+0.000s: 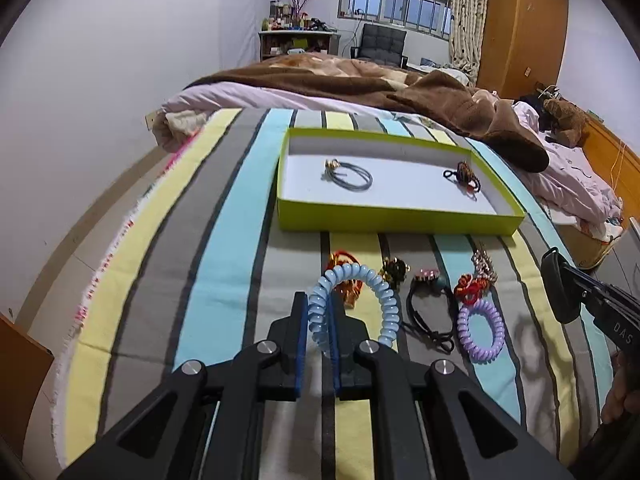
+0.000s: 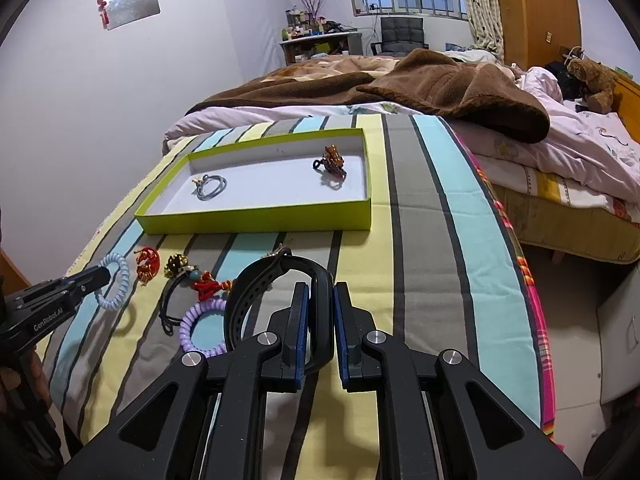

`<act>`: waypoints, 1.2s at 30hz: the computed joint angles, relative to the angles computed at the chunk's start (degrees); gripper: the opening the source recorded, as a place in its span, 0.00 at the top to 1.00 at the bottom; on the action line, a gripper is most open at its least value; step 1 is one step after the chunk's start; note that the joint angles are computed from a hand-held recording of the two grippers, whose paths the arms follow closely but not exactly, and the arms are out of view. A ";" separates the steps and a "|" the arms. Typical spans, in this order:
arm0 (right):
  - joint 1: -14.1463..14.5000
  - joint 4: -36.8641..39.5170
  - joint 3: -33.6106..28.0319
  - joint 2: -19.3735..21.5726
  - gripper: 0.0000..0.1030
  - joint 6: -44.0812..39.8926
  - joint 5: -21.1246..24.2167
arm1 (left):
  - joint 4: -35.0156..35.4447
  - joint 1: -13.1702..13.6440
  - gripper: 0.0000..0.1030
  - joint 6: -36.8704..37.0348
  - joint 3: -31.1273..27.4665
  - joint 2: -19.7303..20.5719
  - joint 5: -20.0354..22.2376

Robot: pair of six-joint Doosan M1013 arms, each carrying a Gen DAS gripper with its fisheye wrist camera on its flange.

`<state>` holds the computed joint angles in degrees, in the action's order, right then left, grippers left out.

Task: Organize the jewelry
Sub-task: 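Carry the blue coil into the box with left while right carries the black band there, open both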

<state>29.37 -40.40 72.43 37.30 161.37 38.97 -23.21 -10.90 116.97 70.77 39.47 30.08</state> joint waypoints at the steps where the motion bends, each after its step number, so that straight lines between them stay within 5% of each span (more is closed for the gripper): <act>1: 0.00 -0.14 -0.03 -0.06 0.88 -0.03 0.00 | -0.06 0.04 0.90 0.05 -0.17 -0.01 -0.02; 17: -1.66 2.27 -7.81 2.45 0.88 -9.09 1.15 | -2.31 0.06 0.90 1.52 -8.61 3.15 2.94; 36: -5.85 15.84 -28.06 13.92 0.88 -28.26 10.68 | 3.52 -0.71 0.90 -5.49 -24.05 12.34 13.08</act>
